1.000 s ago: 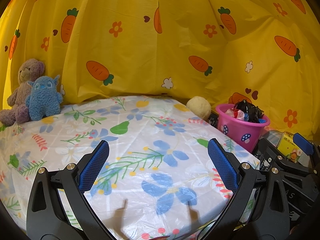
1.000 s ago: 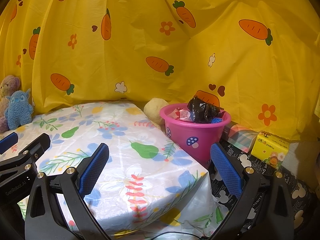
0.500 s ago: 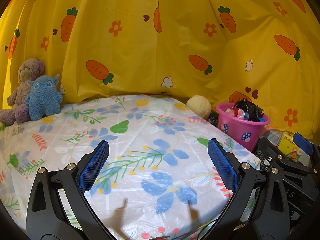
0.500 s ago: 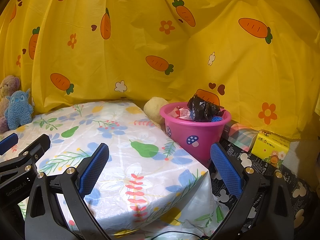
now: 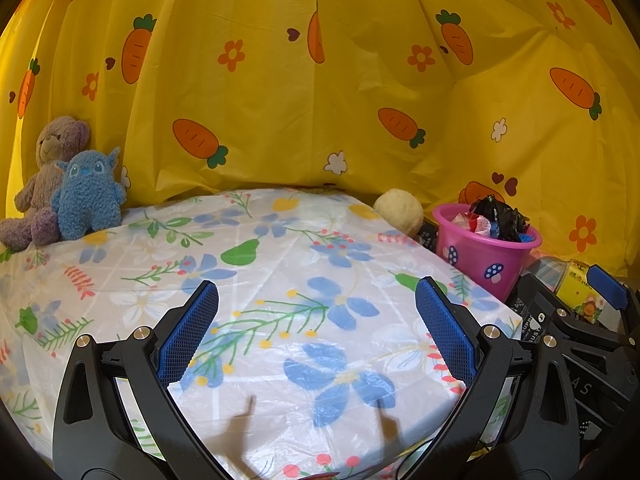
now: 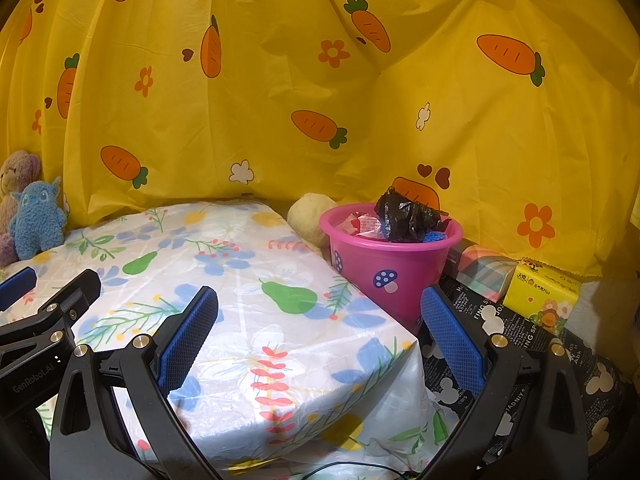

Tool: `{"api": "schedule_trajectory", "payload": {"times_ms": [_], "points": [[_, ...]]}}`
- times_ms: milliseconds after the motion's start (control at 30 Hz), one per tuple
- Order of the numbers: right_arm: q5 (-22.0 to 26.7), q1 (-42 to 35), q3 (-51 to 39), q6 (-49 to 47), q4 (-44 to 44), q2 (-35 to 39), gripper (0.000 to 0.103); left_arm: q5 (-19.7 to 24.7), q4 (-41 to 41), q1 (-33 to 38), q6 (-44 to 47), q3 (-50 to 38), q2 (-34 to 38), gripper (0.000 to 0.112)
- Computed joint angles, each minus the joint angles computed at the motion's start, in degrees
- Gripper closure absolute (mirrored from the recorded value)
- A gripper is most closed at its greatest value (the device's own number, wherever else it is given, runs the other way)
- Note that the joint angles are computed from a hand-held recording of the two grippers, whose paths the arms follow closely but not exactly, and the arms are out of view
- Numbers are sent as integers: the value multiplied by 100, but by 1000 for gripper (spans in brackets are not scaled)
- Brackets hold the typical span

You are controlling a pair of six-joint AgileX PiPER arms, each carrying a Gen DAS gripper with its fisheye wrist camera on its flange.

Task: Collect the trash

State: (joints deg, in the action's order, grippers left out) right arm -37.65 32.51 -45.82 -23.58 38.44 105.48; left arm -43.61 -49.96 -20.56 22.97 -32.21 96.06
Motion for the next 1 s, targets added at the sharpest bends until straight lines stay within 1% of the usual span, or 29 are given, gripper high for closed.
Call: {"api": "schedule_trajectory", "payload": {"times_ms": [1000], "points": [[12,8,-38,-14,34,14,6,55,103,75,-20,-8,8,15]]}}
